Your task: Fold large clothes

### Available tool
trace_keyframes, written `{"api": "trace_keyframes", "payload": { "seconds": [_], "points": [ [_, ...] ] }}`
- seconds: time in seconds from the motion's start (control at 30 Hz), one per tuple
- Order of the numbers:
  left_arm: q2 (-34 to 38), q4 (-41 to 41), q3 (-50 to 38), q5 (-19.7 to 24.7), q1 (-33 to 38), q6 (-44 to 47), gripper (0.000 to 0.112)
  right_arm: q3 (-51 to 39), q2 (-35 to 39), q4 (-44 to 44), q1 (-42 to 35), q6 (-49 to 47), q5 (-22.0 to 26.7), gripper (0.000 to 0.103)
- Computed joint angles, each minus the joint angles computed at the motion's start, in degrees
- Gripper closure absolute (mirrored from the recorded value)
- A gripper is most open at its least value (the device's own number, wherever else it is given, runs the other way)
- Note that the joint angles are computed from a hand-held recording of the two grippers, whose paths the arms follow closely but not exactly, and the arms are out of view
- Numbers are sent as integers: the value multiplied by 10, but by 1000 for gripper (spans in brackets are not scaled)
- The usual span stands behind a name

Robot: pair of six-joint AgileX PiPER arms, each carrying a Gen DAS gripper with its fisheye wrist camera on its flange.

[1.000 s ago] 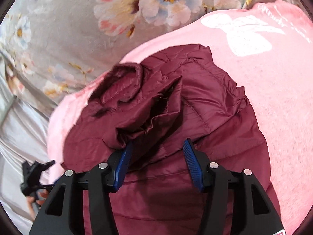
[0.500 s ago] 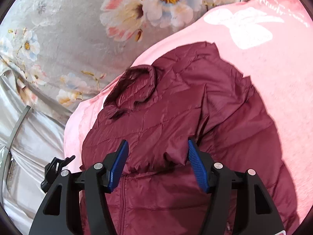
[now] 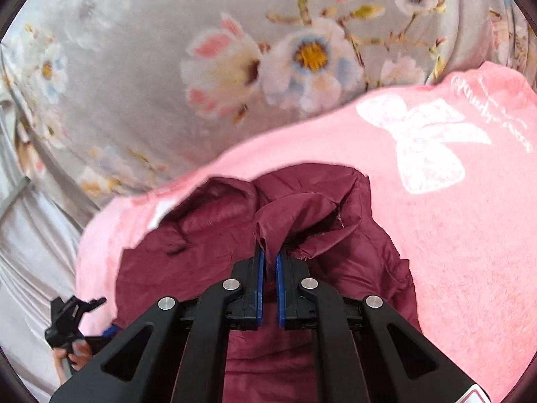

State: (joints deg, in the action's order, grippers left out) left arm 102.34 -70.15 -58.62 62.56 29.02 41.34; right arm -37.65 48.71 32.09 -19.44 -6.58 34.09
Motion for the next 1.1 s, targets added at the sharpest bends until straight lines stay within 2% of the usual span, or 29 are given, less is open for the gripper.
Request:
{"api": "trace_keyframes", "payload": {
  "seconds": [0.1,0.13,0.27,0.33,0.47,0.57,0.67,0.73,0.83,0.93,0.97,1.07,1.1],
  "points": [
    [-24,20,14,-47,-11,-9,69,20,22,-98,61,78,-35,97],
    [-31,29,18,-60,-14,-8,79,27,23,-115,74,94,-44,98],
    [-48,71,17,-97,-31,-6,105,44,31,-89,81,64,-59,97],
    [-61,69,23,-111,-28,2,109,43,32,-91,90,62,-62,97],
    [-100,44,50,-125,3,35,110,48,27,-48,88,3,-58,97],
    [-112,44,70,-159,11,56,110,67,52,-18,92,-43,-61,98],
    [-79,55,70,-178,4,65,110,91,84,-41,125,-25,-93,98],
    [-71,20,83,-177,12,114,110,105,108,-63,145,-6,-120,98],
    [-86,20,95,-210,-4,138,109,118,117,15,124,-85,-128,100],
    [-98,37,97,-237,-23,141,108,122,111,77,91,-153,-103,99],
    [-102,47,95,-238,-24,137,107,123,100,84,78,-159,-88,96],
    [-148,112,100,-227,-16,113,103,130,25,38,42,-102,-31,83],
    [-171,137,107,-235,-20,100,100,129,-12,4,30,-66,-7,81]
  ]
}}
